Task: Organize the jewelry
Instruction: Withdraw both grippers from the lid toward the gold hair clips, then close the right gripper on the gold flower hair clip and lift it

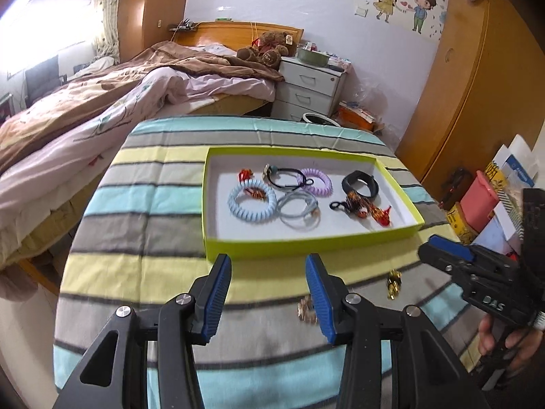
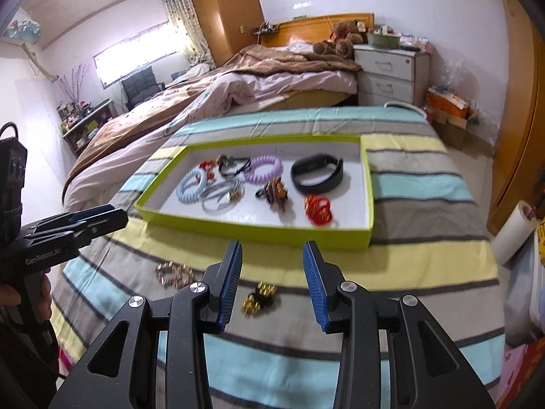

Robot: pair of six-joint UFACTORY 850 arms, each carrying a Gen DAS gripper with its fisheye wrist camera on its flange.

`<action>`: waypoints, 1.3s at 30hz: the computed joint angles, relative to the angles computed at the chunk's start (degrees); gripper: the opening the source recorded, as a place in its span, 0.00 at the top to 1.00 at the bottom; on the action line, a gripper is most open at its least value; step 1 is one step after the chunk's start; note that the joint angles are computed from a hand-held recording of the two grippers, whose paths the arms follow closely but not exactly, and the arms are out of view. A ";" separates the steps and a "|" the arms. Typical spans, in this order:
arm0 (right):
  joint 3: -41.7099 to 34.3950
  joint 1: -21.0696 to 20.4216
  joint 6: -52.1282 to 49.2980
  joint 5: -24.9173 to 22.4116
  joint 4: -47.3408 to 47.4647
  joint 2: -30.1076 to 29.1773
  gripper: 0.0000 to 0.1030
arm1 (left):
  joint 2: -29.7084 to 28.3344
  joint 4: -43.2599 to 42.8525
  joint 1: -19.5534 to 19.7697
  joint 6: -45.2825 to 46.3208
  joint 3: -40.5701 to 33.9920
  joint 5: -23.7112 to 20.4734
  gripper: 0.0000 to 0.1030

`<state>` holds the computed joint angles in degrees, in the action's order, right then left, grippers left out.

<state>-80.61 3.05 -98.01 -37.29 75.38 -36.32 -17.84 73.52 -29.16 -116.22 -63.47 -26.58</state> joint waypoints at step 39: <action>4.45 1.71 5.04 9.81 -3.21 1.38 0.85 | -3.17 -3.67 1.32 5.19 -0.47 9.84 0.56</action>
<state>-76.17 4.76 -92.97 -27.48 72.17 -34.93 -21.01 69.85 -27.83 -111.03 -63.94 -16.74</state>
